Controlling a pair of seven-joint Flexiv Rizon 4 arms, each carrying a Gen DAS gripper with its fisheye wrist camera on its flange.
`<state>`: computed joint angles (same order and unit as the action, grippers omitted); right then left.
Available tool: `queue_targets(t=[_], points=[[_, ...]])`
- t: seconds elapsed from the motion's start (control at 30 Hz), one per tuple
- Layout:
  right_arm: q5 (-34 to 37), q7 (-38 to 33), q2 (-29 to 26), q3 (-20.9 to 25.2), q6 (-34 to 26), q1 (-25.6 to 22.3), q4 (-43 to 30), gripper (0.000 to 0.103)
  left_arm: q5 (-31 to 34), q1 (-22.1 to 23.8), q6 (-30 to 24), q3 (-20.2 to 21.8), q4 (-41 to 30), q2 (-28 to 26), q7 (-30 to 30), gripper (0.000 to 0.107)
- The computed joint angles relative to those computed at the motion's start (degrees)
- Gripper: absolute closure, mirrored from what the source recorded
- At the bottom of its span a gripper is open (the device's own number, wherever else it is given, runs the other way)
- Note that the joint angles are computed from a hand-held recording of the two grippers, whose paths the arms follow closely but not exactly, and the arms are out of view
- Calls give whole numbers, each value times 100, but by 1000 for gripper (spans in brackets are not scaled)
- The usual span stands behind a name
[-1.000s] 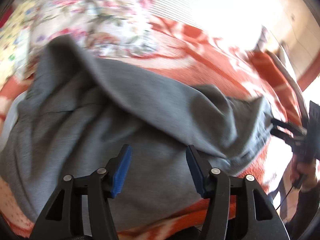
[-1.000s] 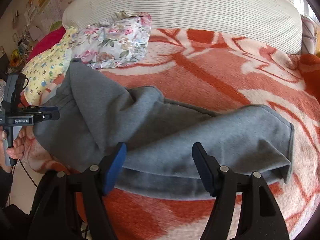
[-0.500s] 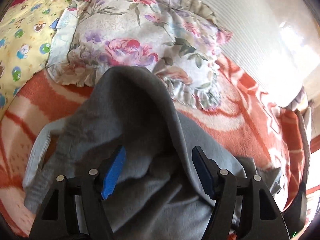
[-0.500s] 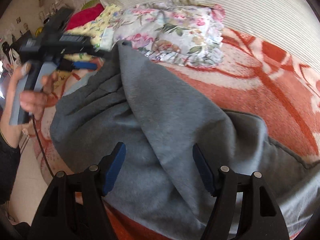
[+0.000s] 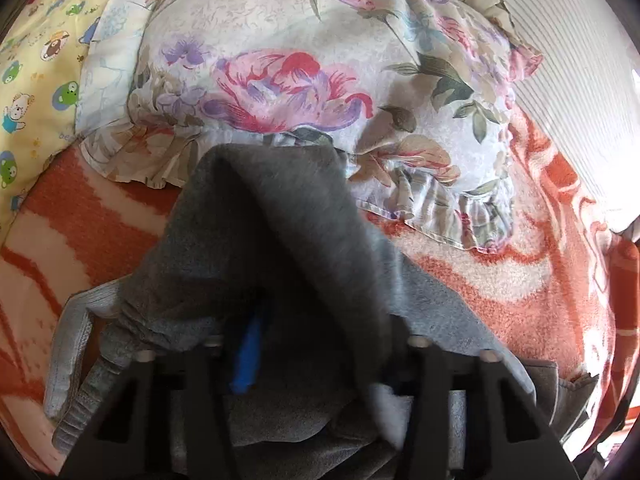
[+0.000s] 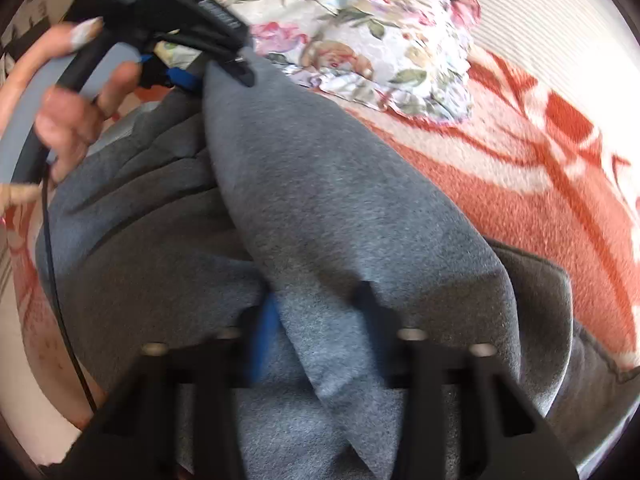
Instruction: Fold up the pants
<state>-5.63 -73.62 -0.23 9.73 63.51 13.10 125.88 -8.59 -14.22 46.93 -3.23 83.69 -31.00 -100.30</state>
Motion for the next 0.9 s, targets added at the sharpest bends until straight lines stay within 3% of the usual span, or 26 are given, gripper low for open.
queue_targets(t=[0.03,0.07,0.17,0.3,0.4,0.63,0.8,0.9], points=[[366,-196,1,-6,19,-13,-56,84,-133,73,107,-89,124,47,113,91],[627,-347,14,-10,54,-26,-91,93,-277,141,285,-169,295,121,229,97],[860,-464,154,1,119,-41,-57,95,-488,185,802,-250,707,379,403,103],[1498,-911,476,-36,38,-1,-82,96,-1015,304,1631,-477,1518,984,850,104],[2042,-1374,810,-129,-106,82,-115,96,-1844,451,2341,-756,2376,1606,1516,105],[2664,-2293,1616,-318,-895,398,-42,96,-3949,42,3426,-847,4030,2744,2874,105],[2767,-2514,1793,-294,-1440,549,113,96,-4565,-464,3457,-463,4814,3184,2900,105],[2775,-2541,1763,-241,-1660,593,199,96,-4464,-623,3357,-242,5170,3318,2729,105]])
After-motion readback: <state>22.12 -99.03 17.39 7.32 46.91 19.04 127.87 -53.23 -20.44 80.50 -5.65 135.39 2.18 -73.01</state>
